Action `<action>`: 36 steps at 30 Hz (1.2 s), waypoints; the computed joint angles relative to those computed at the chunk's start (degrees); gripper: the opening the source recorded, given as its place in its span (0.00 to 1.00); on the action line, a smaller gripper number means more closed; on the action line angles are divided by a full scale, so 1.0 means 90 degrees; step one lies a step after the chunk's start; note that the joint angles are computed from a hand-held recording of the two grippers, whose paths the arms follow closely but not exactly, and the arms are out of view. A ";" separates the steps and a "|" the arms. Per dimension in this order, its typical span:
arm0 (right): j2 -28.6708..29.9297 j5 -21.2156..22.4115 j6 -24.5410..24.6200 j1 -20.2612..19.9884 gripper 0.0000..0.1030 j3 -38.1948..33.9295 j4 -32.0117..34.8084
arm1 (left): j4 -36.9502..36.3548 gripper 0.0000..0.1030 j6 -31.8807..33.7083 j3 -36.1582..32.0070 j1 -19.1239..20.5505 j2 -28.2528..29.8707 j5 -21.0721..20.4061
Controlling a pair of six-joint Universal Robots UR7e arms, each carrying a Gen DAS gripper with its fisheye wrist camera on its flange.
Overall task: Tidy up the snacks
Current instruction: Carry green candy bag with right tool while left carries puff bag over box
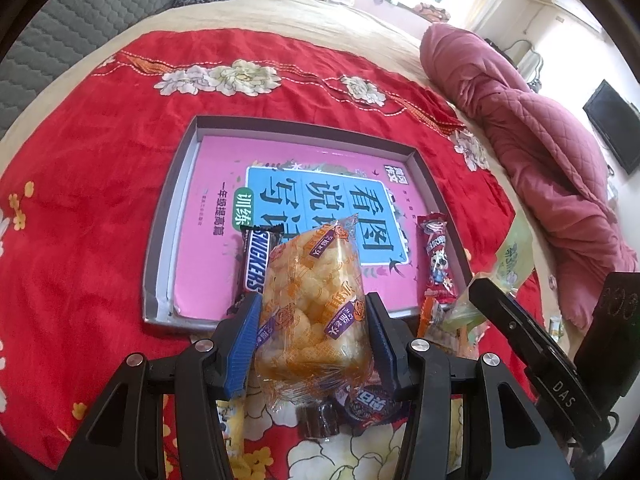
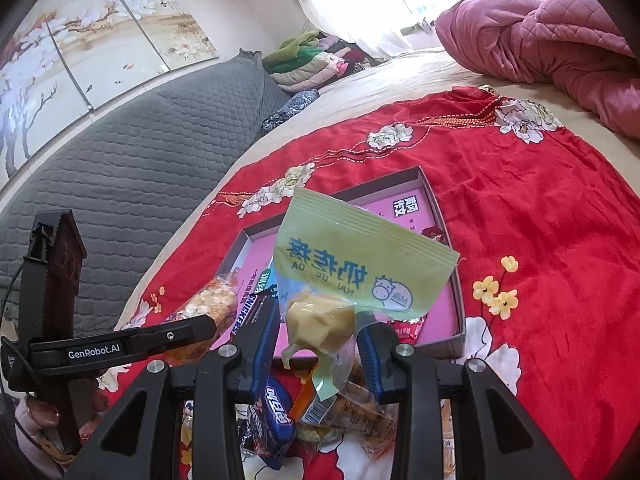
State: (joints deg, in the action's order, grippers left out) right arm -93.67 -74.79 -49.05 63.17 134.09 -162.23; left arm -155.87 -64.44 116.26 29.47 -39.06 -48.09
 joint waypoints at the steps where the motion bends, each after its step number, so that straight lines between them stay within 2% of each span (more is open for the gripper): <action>1: 0.0031 -0.0006 0.0015 0.0010 0.37 -0.0017 -0.0018 | -0.0013 0.52 0.0012 -0.0025 0.0018 0.0016 0.0001; 18: 0.0296 0.0050 0.0112 0.0046 0.37 -0.0181 -0.0292 | 0.0124 0.52 0.0216 -0.0417 0.0165 0.0221 0.0192; 36: 0.0534 0.0115 0.0452 -0.0029 0.37 -0.0507 -0.0501 | 0.0044 0.52 0.0309 -0.0641 0.0374 0.0512 0.0171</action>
State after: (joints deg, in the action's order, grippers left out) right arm -88.86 -73.76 -44.98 62.91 129.53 -166.74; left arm -155.47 -61.66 110.50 32.84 -34.45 -46.55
